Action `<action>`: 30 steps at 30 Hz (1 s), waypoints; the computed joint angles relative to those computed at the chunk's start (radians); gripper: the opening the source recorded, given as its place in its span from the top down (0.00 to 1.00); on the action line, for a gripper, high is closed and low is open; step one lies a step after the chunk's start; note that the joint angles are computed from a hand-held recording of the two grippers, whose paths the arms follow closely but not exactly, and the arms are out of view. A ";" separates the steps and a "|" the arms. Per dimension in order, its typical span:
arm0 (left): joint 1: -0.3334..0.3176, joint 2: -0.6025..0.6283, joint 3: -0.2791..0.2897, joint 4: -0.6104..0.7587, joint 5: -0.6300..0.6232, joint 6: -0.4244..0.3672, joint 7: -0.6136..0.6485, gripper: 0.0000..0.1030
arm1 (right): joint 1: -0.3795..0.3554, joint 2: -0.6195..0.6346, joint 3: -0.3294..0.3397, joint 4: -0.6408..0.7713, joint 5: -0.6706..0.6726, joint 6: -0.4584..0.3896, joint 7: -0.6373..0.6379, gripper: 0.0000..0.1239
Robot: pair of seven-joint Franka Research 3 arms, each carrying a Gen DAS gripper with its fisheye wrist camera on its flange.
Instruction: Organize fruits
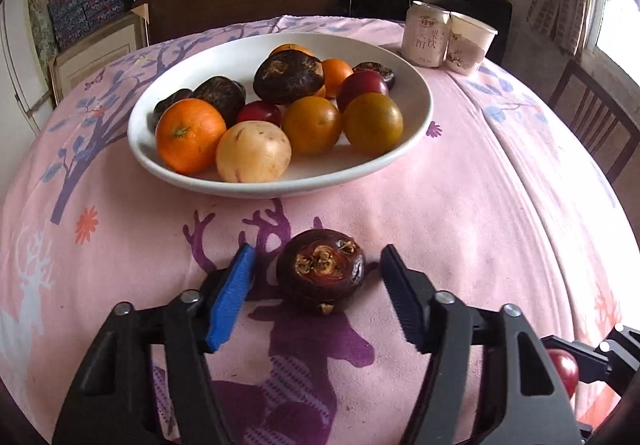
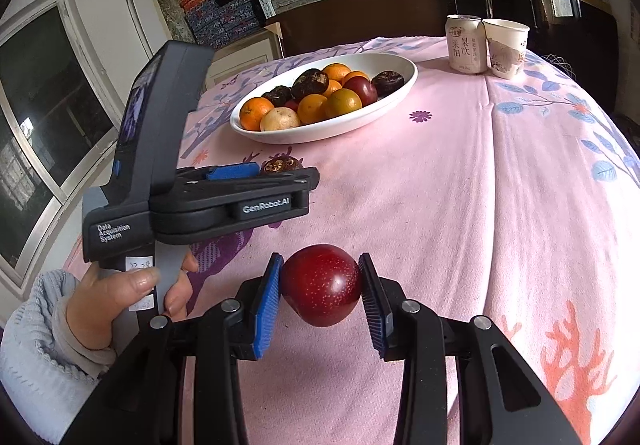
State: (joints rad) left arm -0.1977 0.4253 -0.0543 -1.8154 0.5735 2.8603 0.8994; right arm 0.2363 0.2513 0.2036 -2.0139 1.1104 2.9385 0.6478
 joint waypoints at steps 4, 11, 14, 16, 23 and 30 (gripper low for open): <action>0.035 -0.021 -0.031 -0.036 -0.029 0.042 0.060 0.61 | -0.015 -0.003 0.018 0.010 0.099 0.038 -0.074 0.69; 0.025 -0.101 0.052 -0.054 0.019 0.100 -0.036 0.62 | 0.068 0.112 -0.059 0.189 -0.123 0.176 0.094 0.69; 0.035 -0.064 0.072 0.029 0.044 0.068 -0.092 0.62 | 0.157 0.225 -0.166 0.339 -0.292 0.165 0.273 0.69; 0.064 -0.011 0.047 0.109 0.005 0.031 -0.066 0.62 | 0.153 0.310 -0.164 0.459 -0.332 0.129 0.333 0.69; 0.010 0.087 0.129 0.226 0.092 -0.003 -0.194 0.31 | 0.141 0.444 -0.151 0.605 -0.457 0.156 0.446 0.52; -0.101 -0.026 0.235 0.075 0.443 0.041 -0.464 0.09 | -0.140 0.317 0.215 0.365 -0.444 0.318 0.304 0.46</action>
State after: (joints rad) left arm -0.2991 0.3988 0.1811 -1.7405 1.0164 2.9016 0.4358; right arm 0.0964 0.5688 0.4184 -1.6490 0.6664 3.2566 0.9517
